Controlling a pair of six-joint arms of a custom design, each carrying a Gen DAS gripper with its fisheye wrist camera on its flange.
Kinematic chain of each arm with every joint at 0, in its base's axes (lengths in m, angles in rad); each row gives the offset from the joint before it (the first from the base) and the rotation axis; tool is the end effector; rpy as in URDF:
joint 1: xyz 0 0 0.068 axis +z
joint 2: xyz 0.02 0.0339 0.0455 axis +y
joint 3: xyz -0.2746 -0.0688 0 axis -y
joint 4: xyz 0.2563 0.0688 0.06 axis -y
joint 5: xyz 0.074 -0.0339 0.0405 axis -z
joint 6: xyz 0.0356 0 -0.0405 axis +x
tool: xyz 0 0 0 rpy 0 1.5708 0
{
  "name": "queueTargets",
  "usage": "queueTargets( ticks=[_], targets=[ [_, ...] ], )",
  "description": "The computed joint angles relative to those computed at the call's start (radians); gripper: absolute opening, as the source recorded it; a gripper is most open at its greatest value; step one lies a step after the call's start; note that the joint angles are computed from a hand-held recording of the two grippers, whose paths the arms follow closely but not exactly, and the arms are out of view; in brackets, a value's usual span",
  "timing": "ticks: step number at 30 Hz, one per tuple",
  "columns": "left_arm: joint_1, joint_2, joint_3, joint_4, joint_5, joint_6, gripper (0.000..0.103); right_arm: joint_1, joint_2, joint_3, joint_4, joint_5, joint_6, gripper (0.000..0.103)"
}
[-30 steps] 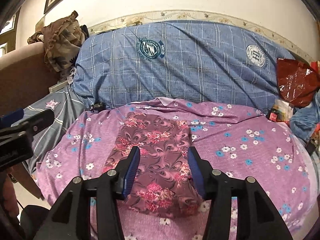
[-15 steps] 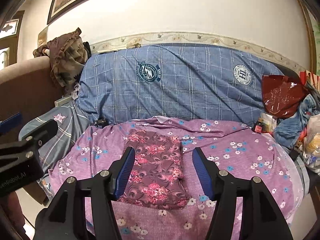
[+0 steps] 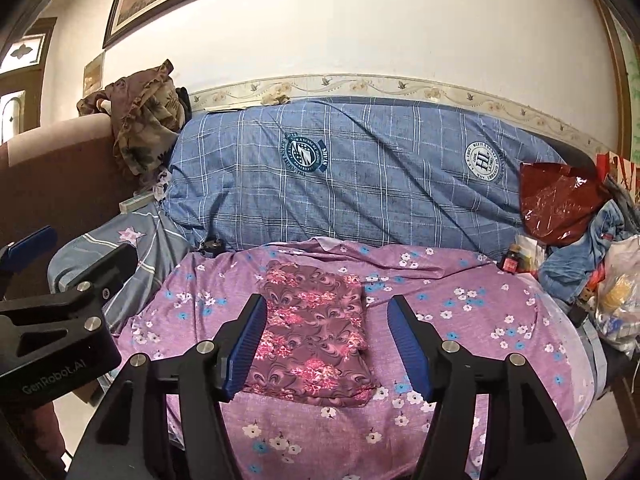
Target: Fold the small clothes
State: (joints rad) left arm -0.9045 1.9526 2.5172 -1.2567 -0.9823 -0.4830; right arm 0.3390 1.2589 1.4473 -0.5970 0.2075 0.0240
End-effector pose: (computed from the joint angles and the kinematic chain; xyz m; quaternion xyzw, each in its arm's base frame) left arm 0.2575 -0.2796 0.4963 -0.0292 0.8224 0.0884 0.5613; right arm 0.2629 0.0849 0.4385 -0.0743 0.8300 0.0134 0.5526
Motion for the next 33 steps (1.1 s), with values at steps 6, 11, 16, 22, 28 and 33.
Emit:
queueTargets(
  ticks=[6, 11, 16, 22, 28, 33],
  targets=[
    [0.004, -0.003, -0.011, -0.002, -0.003, -0.019, 0.103, -0.004, -0.008, -0.010, 0.015, -0.005, -0.002, 0.065],
    [0.008, -0.011, -0.028, 0.009, -0.004, -0.023, 0.103, -0.014, -0.005, -0.017, 0.026, -0.012, -0.008, 0.065],
    [0.017, 0.003, -0.015, -0.009, 0.006, -0.033, 0.103, -0.020, -0.003, -0.029, 0.037, 0.005, -0.010, 0.065],
    [0.025, -0.003, -0.036, -0.014, 0.018, -0.044, 0.103, -0.021, 0.004, -0.033, 0.039, 0.014, -0.009, 0.065],
    [0.034, -0.040, -0.095, 0.016, 0.017, -0.047, 0.103, -0.012, 0.013, -0.032, 0.043, 0.022, -0.013, 0.065],
    [0.044, -0.059, -0.126, 0.030, 0.027, -0.050, 0.103, -0.004, 0.020, -0.029, 0.046, 0.032, -0.020, 0.065]
  ],
)
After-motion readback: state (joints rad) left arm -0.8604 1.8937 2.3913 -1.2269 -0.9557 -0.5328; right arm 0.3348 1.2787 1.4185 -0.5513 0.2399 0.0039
